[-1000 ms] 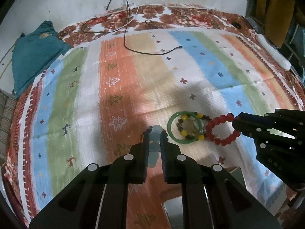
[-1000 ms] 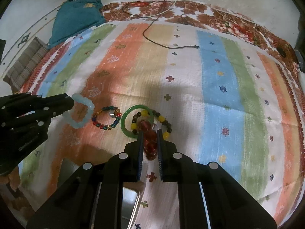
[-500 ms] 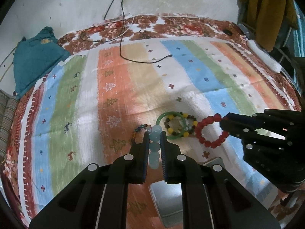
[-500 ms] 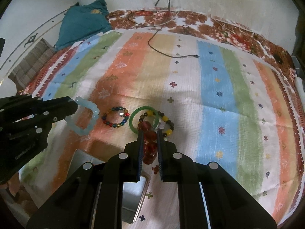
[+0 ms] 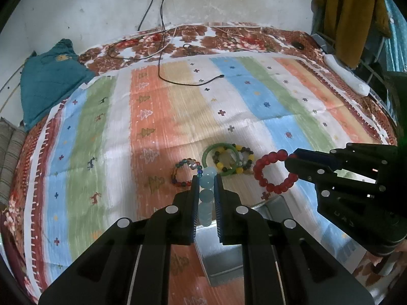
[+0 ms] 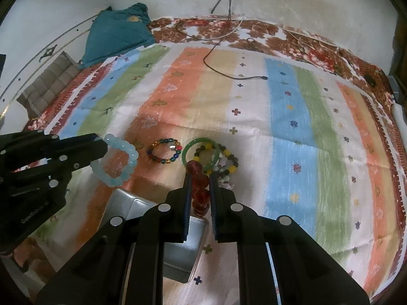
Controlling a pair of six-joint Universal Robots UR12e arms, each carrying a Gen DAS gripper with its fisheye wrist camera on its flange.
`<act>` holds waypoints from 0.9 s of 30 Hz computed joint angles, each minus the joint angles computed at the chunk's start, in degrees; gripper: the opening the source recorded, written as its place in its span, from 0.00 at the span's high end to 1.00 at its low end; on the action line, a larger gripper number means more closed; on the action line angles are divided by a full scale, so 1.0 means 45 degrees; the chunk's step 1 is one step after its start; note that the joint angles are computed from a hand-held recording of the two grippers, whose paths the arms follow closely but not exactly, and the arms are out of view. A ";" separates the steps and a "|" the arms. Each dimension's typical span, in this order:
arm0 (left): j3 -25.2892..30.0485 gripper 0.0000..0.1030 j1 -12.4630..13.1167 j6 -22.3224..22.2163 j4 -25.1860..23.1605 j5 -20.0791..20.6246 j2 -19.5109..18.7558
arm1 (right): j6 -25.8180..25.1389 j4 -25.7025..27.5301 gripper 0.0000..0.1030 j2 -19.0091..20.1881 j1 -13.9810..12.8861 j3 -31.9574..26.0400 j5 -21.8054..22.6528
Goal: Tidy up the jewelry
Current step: 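Carry the light blue and red bracelets with both tools over the silver tin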
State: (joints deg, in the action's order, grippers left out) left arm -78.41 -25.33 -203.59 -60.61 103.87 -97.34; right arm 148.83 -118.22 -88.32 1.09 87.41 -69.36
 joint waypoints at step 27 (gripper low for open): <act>-0.0421 0.89 -0.0433 -0.0255 0.0002 0.0171 0.0384 | -0.0715 0.0410 0.86 -0.0905 -0.0303 0.0737 0.0688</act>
